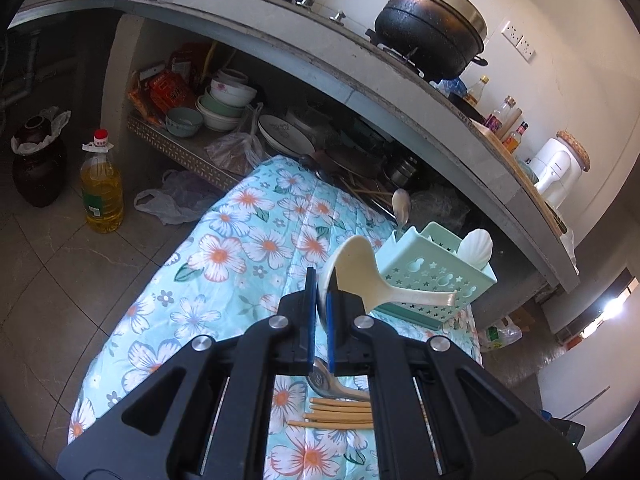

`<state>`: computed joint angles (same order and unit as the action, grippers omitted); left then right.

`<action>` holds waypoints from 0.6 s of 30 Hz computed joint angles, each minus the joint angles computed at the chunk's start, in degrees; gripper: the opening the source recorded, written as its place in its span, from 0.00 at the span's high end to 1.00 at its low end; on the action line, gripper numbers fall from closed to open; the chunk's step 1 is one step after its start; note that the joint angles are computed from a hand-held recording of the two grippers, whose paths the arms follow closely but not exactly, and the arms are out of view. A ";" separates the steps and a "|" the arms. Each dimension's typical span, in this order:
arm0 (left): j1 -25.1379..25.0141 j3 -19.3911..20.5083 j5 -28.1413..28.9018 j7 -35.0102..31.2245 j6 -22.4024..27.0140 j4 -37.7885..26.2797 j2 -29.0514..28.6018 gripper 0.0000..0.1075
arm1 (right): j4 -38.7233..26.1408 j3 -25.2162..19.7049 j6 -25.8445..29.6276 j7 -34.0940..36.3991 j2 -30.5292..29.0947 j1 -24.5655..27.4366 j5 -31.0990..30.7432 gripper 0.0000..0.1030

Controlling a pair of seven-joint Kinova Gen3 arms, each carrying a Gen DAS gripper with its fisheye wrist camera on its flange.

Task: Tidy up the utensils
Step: 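Lift the cream spoon with the left gripper while the right gripper grasps a metal spoon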

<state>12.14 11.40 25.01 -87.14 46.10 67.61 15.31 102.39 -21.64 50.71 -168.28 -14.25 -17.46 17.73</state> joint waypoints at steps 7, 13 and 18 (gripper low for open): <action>-1.79 -0.30 1.83 -1.01 -0.89 1.81 -0.14 0.97 | -7.99 3.66 -0.59 9.35 8.19 -3.46 0.00 0.55; -3.26 -0.52 2.96 -1.38 -1.83 3.14 -0.11 0.97 | -19.36 5.69 4.86 14.18 18.14 -9.57 7.86 0.55; -4.20 -0.71 3.40 -1.56 -1.72 3.25 0.65 0.97 | -28.57 8.09 13.58 16.30 26.66 -17.13 15.49 0.58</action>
